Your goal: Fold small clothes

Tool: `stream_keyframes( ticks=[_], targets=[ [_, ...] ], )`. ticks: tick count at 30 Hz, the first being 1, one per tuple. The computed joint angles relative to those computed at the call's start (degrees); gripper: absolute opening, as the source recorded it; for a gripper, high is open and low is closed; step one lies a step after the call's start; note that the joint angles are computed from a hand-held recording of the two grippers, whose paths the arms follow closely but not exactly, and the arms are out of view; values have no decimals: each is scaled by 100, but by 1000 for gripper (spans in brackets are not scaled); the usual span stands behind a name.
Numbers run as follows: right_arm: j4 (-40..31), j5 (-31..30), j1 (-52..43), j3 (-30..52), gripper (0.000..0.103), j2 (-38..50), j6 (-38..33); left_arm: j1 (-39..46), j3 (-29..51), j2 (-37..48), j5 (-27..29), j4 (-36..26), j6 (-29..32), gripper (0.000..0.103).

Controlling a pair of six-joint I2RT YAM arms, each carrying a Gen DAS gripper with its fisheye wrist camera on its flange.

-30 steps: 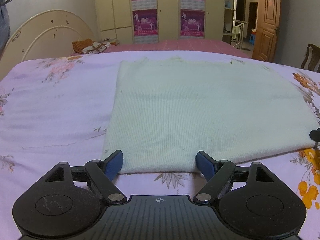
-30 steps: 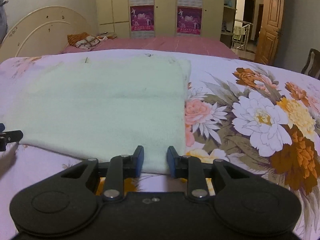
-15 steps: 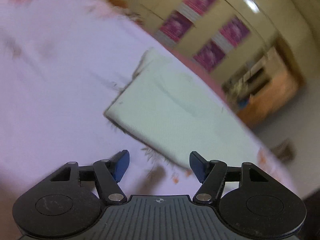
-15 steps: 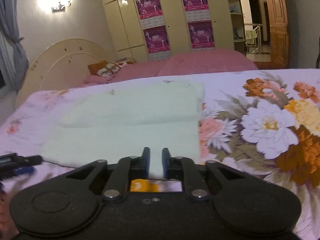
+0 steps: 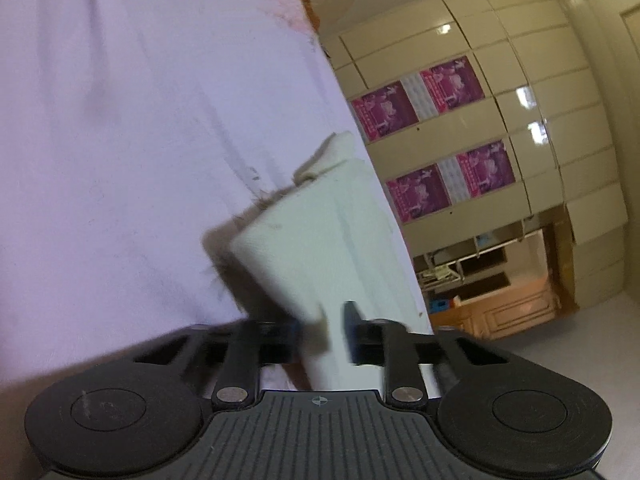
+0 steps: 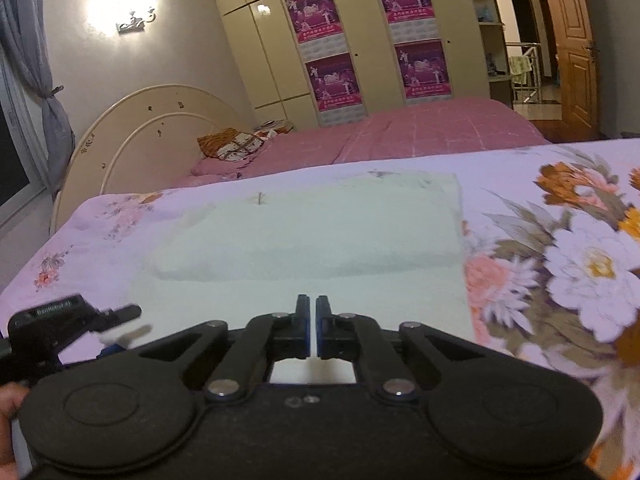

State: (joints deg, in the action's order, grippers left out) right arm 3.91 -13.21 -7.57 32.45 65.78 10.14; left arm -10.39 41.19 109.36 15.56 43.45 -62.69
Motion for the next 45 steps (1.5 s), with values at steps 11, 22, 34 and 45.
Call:
stream_keyframes(
  ticks=[11,22,34,45],
  targets=[
    [620,827,969,1465,3,2192,-105,-6,871,930,181,407,-142,10],
    [722,1000,1139,1595,3,2536,-115,-53,553,626,-295,776,-102,56],
    [996,1335,1280,1630,3,2704,-96,16,1209,840,-142,438,252,6],
    [1103,950,1021,1696,0,3134,79,-17,2370,862,-132,-1231,1697,6]
  ],
)
